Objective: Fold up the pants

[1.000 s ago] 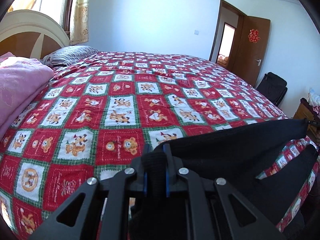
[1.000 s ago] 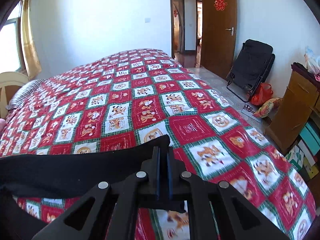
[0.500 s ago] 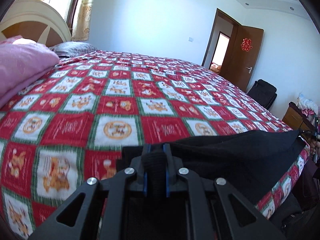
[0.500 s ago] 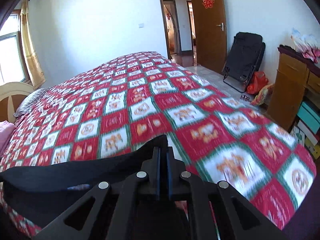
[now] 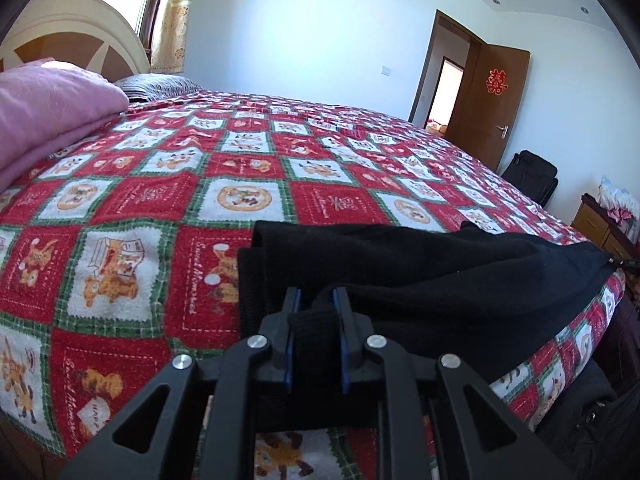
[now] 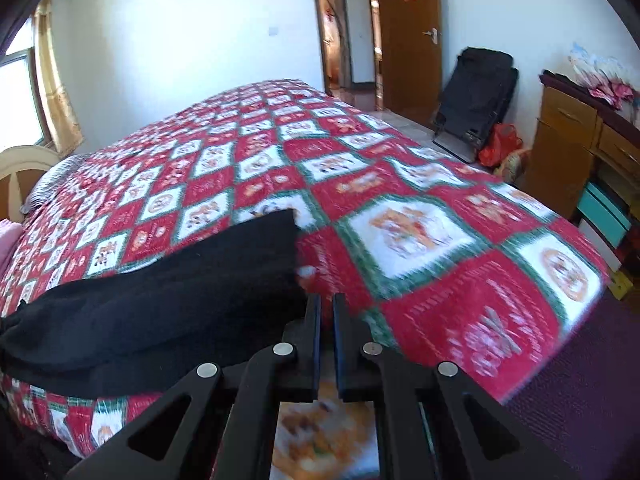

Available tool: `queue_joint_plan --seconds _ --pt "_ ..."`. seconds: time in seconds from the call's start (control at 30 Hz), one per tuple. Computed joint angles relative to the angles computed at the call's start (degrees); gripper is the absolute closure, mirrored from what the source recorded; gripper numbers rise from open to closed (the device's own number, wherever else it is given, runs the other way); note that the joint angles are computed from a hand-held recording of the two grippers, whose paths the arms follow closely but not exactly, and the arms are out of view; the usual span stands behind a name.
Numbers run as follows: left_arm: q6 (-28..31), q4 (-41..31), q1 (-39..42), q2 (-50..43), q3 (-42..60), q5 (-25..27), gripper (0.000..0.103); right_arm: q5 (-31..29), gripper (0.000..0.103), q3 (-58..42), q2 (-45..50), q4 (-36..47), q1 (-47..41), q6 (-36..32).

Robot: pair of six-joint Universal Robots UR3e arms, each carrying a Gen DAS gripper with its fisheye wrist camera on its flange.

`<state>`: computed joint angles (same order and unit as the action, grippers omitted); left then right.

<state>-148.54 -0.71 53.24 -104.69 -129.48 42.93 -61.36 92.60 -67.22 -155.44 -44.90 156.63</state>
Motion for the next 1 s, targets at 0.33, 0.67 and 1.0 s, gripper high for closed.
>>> queue_joint_plan --seconds 0.33,0.67,1.0 --pt "1.74 6.79 -2.81 0.29 -1.83 5.91 0.081 1.57 0.045 15.46 -15.71 -5.28 11.93 -6.72" --pt "2.59 8.7 -1.72 0.28 -3.04 4.11 0.082 -13.93 0.046 4.76 4.9 -10.24 47.11 -12.94" --pt "3.85 6.69 -4.03 -1.27 3.49 5.29 0.083 -21.83 0.087 -1.07 11.17 -10.39 53.34 -19.0"
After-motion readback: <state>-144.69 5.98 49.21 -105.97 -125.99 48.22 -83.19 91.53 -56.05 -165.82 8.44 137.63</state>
